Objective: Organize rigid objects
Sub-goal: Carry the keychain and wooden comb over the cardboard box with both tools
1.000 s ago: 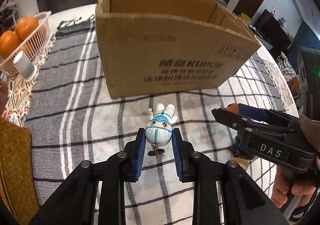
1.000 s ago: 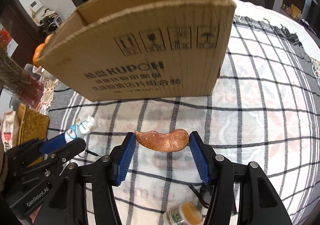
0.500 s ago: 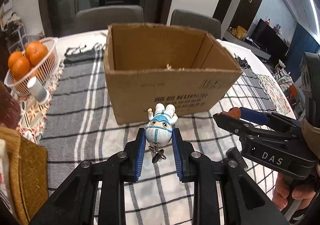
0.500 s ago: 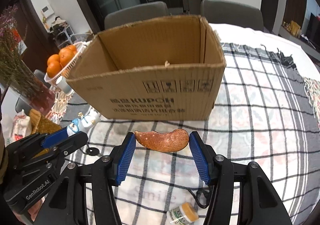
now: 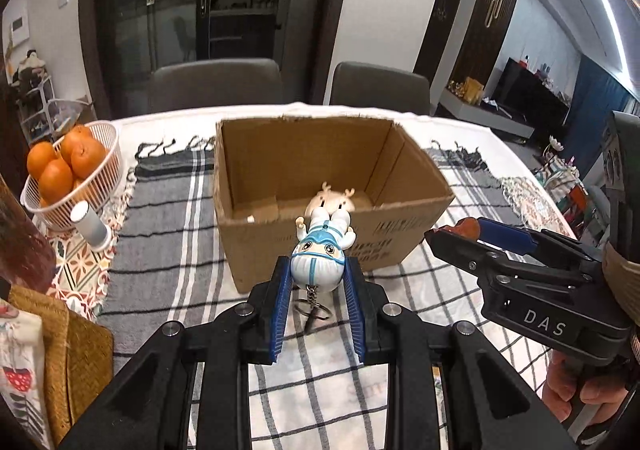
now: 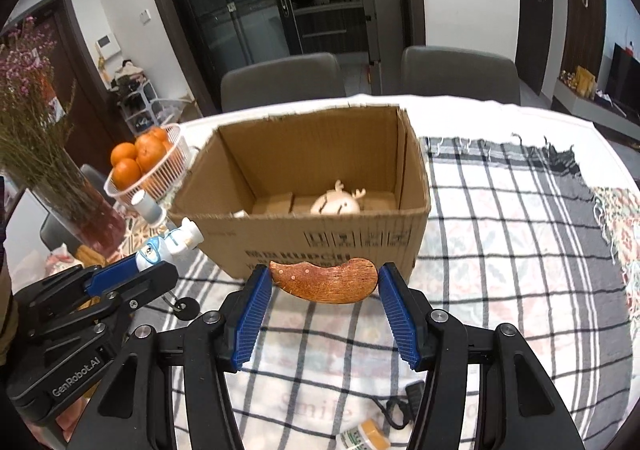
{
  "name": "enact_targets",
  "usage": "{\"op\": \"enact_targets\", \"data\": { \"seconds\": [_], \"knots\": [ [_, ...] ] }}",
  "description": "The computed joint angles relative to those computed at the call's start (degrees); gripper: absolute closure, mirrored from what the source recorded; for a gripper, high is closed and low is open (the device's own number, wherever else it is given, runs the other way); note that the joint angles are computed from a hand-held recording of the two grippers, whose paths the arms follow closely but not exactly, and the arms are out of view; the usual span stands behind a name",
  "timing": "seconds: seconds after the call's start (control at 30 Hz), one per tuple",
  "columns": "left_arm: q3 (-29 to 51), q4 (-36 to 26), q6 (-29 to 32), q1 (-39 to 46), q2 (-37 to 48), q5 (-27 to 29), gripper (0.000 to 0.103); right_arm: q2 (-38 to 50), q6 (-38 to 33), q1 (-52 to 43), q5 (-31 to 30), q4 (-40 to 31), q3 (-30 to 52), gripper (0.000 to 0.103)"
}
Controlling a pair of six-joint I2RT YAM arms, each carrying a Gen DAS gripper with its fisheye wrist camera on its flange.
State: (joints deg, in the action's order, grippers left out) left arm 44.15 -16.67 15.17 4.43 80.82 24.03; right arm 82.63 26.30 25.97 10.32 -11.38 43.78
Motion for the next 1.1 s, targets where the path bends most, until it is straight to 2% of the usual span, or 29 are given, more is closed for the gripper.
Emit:
{"op": "enact_targets", "data": {
  "seconds": [0.63, 1.1],
  "knots": [
    [5.93, -2.15, -1.45, -0.52, -2.40, 1.30, 0.076, -4.42, -2.95, 0.43, 2.43, -3.07, 4.55, 0.046],
    [16.34, -3.56, -3.55, -2.81, 4.79, -0.79, 0.076, 0.99, -7.38, -3.52, 0.61, -5.13, 13.38, 0.046]
  ]
}}
